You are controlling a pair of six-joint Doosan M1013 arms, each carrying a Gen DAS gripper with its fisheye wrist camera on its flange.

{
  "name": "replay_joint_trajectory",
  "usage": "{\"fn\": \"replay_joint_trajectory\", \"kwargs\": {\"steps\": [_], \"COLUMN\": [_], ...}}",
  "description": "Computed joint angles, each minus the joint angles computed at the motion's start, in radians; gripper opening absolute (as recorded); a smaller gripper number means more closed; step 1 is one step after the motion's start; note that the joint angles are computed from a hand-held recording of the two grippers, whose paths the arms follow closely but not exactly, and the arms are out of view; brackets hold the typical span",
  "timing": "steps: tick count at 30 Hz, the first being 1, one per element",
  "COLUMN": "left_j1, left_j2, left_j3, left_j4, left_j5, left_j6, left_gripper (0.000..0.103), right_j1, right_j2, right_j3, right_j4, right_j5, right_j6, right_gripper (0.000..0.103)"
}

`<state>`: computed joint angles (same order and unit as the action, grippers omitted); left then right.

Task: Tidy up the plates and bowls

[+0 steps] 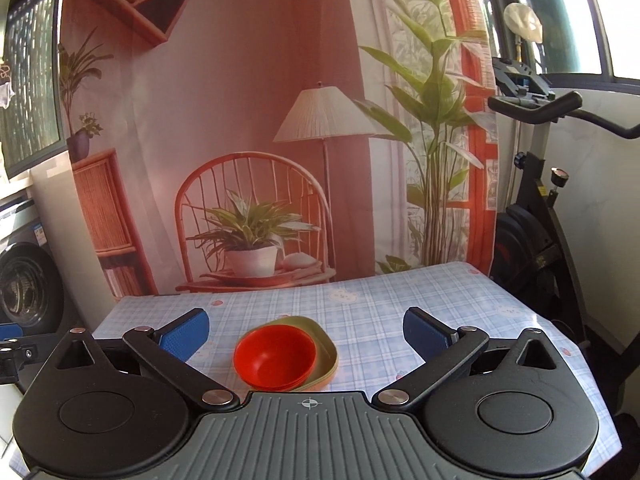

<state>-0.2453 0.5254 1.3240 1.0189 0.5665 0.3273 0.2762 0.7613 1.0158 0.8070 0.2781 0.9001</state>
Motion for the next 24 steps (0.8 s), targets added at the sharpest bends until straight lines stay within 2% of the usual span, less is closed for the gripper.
{"fn": "replay_joint_trajectory", "kwargs": {"steps": [8,14,18,24], "left_j1": [-0.029,-0.048,-0.053,-0.058], "left_j2": [-0.062,-0.094,-0.101,-0.109], "left_j3": [0.074,0.106,0.108,0.116], "left_j4": [0.147,0.225,0.248,0.254], "left_j5": [0.049,0.065,0.070,0.075], "left_j6": [-0.156,-0.202,-0.224,-0.237], "left_gripper": [0.083,0.083,0.083,0.083], "right_j1": [-0.007,-0.011,-0.014,-0.016], "right_j2": [-0.099,-0.149,-0.164,-0.167], "right_j3": [0.140,0.203,0.220,0.224], "right_j4": [0.346,0.565,0.635,0.627], "right_j5": [-0.055,-0.065,-0.069,-0.077], "right_j6": [-0.362,-0.586,-0.656,-0.634], "right_gripper": [0.103,0.103,0.103,0.103]}}
